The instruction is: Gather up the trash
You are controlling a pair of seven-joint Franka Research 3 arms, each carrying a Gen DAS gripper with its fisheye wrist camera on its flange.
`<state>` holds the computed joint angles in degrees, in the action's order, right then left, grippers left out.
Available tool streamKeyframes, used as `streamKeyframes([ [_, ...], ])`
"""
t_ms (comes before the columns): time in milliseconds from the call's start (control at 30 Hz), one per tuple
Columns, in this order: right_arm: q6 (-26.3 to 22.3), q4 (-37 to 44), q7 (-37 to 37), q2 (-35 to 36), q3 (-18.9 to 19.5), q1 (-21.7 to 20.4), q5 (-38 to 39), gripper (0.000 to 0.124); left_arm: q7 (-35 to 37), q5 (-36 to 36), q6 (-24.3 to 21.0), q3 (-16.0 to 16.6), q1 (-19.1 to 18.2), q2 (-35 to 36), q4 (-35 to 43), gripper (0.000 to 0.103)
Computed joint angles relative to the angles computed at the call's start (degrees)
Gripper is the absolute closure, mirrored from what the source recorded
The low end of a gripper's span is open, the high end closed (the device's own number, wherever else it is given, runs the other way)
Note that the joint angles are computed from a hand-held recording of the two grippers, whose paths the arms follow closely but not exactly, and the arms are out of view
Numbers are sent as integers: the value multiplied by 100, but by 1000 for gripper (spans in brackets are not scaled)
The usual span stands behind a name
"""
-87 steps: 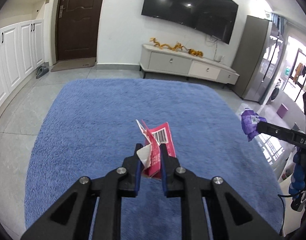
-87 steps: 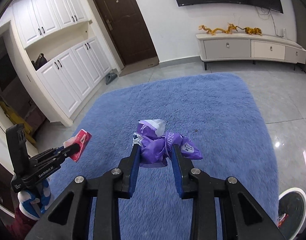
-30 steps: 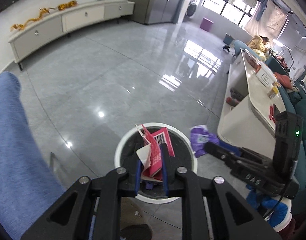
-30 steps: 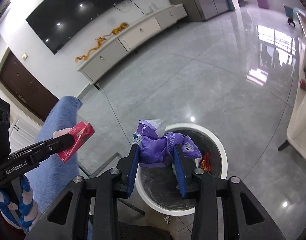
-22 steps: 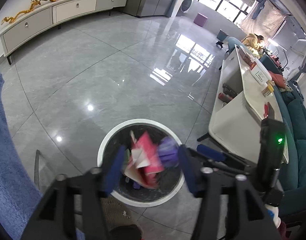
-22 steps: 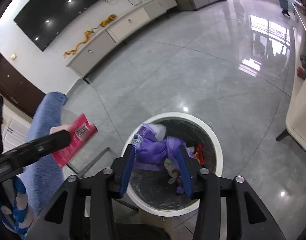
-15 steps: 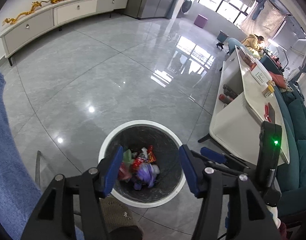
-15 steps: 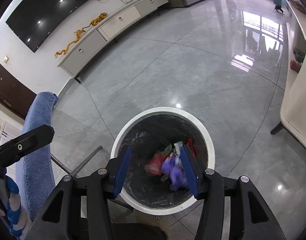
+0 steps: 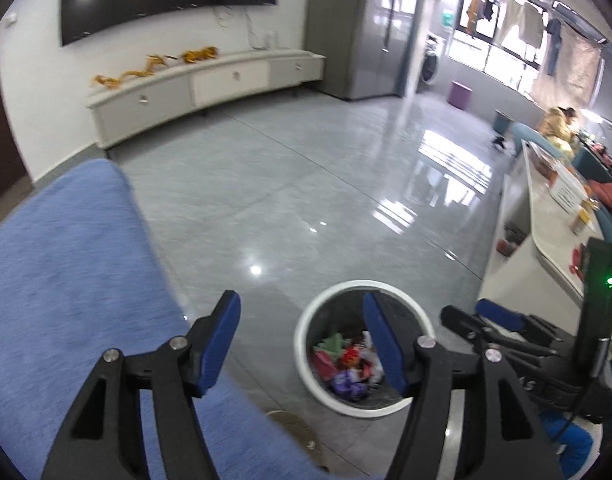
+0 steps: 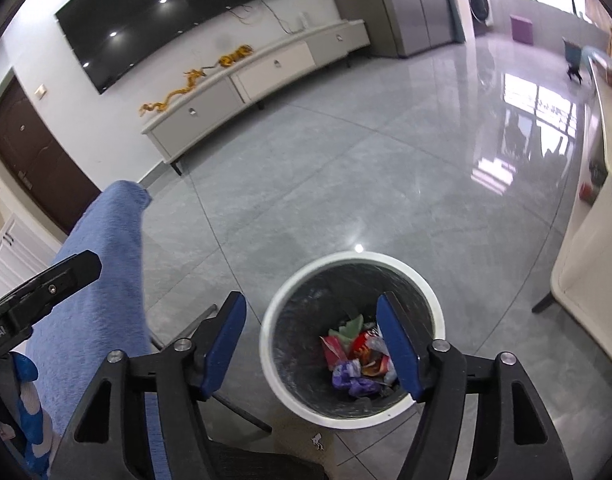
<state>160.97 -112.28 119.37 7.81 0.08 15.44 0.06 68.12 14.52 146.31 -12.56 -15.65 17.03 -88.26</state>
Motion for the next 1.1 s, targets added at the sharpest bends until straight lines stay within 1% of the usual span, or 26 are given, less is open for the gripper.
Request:
streamKeyframes([
  [67,-14,36,254,-82,-34,123,-346,53,-242,193,121,114,10,-341,-383,38],
  [167,-35,92,494,-178,-5,223,-726,49,-521,468,245,193,85,-794,-883,38],
  [300,-106,307,598,-209,109,345,-1093,42,-1143,1051,422,270,260,-1500,-1639,37],
  [400,-157,491,667,-208,180,474,-1416,38,-1708,1485,510,261,477,-1989,-2127,37],
  [500,-185,663,583,-198,262,578,-1546,31,-2516,2207,457,190,758,-2437,-2496,37],
  [567,-156,728,606,-212,292,671,-1698,25,-2778,2420,453,161,933,-2719,-2719,37],
  [667,-153,886,690,-198,328,808,-1951,22,-3152,2758,435,95,1206,-3089,-3026,37],
  [733,-161,994,790,-187,339,896,-2145,21,-3223,2769,469,103,1324,-3237,-3152,34],
  [800,-213,1116,931,-161,342,998,-2395,21,-3411,2909,510,85,1503,-3446,-3340,26],
  [933,-251,1306,1252,-88,320,1178,-2915,21,-3670,3176,532,40,1815,-3741,-3611,23],
  [967,-259,1363,1309,-55,322,1219,-3020,21,-3715,3206,534,41,1871,-3816,-3686,20],
  [1100,-372,1637,1329,123,326,1368,-3172,21,-3936,3323,586,16,2091,-4119,-3989,13],
])
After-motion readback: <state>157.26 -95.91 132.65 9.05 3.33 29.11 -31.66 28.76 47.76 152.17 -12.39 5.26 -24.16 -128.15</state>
